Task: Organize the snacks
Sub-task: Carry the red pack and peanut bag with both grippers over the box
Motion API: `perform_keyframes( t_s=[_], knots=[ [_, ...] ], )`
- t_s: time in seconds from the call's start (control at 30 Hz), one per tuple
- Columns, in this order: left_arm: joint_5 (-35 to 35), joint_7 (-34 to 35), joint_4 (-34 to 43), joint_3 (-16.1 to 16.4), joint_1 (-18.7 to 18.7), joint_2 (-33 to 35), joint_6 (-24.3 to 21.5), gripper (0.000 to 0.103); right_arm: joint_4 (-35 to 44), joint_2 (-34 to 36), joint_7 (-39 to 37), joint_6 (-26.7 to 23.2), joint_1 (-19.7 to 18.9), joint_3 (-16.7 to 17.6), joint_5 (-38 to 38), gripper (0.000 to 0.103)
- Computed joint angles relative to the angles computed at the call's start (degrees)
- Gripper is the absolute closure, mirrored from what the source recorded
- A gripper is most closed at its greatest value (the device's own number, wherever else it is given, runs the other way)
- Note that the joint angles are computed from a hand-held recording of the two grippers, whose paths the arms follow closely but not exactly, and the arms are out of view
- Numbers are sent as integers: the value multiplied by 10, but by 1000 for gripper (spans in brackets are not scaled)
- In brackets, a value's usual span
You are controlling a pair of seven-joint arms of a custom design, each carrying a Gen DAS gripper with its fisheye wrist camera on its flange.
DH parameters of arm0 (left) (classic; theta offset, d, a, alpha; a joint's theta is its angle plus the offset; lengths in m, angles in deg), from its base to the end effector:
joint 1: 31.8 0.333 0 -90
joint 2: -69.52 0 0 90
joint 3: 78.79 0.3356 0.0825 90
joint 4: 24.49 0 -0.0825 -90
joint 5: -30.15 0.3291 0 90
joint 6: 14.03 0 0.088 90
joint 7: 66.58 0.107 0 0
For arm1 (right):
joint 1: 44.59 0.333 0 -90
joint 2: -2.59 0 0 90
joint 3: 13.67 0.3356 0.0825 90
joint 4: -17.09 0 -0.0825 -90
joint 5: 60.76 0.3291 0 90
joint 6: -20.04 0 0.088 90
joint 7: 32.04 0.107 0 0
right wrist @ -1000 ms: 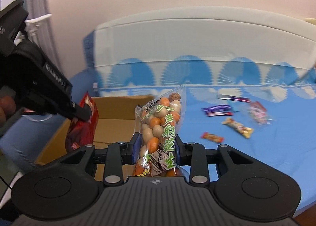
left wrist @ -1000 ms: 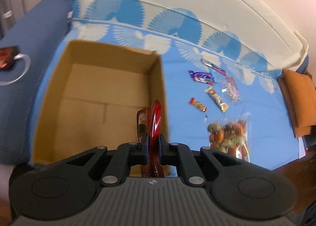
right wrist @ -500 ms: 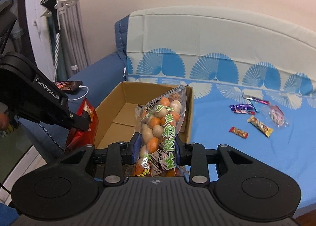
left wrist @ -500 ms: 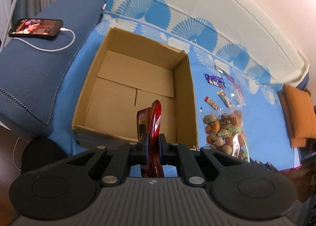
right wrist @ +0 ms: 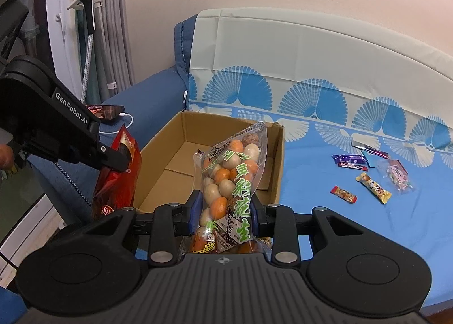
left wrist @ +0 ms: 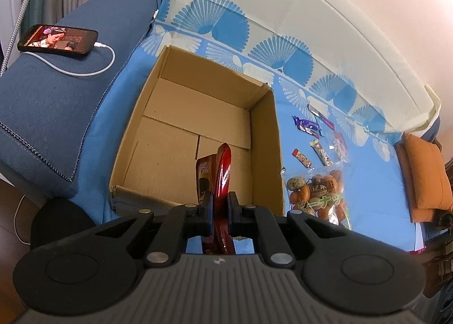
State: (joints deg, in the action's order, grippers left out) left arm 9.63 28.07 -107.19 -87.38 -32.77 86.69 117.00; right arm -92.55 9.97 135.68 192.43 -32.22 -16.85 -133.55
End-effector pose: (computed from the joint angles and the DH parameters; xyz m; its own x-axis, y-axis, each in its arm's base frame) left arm 0.6387 -0.0989 0.6117 -0.1594 -0.9241 0.3472 -0.8662 -0.0378 -0.4983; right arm 0.5514 0.1617 0.5446 0.0071 -0.9999 -0.0085 -0.4842 0.0040 -0.8750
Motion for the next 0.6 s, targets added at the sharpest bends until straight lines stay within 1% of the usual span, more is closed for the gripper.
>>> perform_keyframes(
  t_s=[0.23,0.37,0.47,0.6],
  knots=[
    [12,-12,29,2,-3,19,-2,93,8,9,-24,2,-1,-2,25,67],
    [25,-24,66,2,-9,44,-11,93,15,20,-42,2,1,-5,46,67],
    [36,-31,92,2,-12,63,-15,93,25,30,-71,2,3,-6,76,67],
    [53,-46,143,3,-19,98,-32,93,40,44,-90,5,11,-15,99,67]
  ],
)
